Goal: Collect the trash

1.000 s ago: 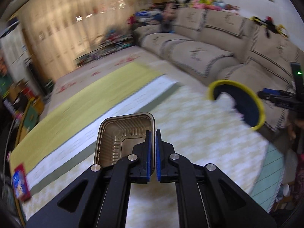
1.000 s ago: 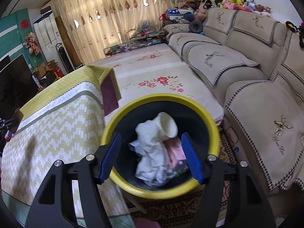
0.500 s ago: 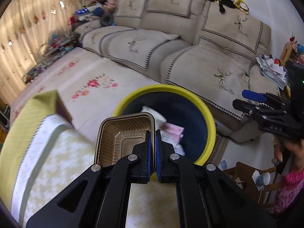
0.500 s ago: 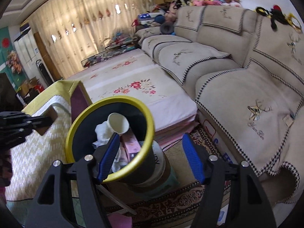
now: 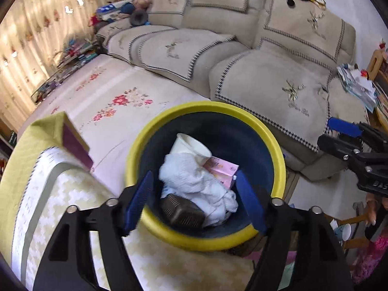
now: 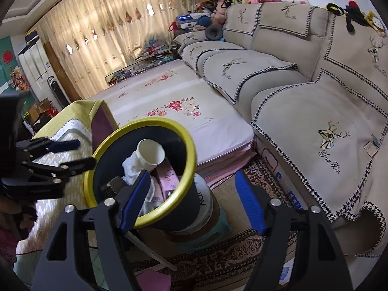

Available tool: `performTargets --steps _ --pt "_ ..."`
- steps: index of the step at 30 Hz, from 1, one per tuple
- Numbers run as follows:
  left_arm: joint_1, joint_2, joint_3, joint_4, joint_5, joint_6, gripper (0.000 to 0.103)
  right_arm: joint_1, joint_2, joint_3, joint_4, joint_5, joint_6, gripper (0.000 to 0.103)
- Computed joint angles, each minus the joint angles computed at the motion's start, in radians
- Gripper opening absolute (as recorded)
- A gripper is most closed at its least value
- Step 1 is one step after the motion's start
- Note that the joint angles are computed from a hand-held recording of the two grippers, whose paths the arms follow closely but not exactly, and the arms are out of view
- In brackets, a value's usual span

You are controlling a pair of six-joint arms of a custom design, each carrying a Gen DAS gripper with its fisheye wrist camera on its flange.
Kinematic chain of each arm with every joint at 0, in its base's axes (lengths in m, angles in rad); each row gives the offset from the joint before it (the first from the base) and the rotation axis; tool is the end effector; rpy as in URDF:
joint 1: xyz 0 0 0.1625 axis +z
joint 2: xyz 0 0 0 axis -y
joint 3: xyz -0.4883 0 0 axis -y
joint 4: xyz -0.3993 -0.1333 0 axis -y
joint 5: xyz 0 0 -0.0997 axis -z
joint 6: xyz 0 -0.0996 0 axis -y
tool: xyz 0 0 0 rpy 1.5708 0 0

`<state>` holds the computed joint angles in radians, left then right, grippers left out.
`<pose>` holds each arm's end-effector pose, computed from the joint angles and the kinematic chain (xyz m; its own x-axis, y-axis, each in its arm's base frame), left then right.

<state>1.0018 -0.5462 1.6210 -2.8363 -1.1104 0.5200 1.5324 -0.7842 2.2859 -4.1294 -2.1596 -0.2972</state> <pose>-0.2395 -0.7040 -0.0038 -0.4315 0.7683 -0.4728 0.8566 0.5132 0.0523 0.0589 -0.4970 0.1551 -0.7823 0.3488 0.5161 -0.2199 0.6205 -0.7527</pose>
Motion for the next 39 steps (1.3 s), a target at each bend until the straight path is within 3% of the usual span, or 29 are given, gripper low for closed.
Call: performTargets --steps 3,7,12,20,24,31,39 --pt "0.011 -0.079 0.086 -0.105 -0.015 -0.023 0.095 0.019 0.014 -0.007 0.011 -0.004 -0.013 0.069" --pt "0.03 -0.217 0.251 -0.35 -0.002 -0.089 0.098 0.069 0.042 -0.016 0.018 -0.021 -0.039 0.069" --pt "0.028 -0.354 0.433 -0.57 0.164 -0.104 0.098 0.146 0.087 -0.016 -0.002 -0.024 -0.074 0.075" --pt "0.046 -0.611 0.676 -0.645 0.369 -0.256 0.098 0.289 0.151 -0.039 -0.067 -0.061 -0.152 0.079" --pt "0.027 -0.708 0.758 -0.706 0.46 -0.269 0.098 0.349 0.164 -0.042 -0.092 -0.075 -0.176 0.083" --pt "-0.073 -0.764 0.891 -0.906 0.545 -0.193 0.098 0.415 0.175 -0.036 -0.118 -0.093 -0.186 0.084" --pt "-0.146 -0.802 0.958 -0.877 0.607 -0.284 0.098 0.436 0.171 -0.017 -0.136 -0.084 -0.183 0.086"
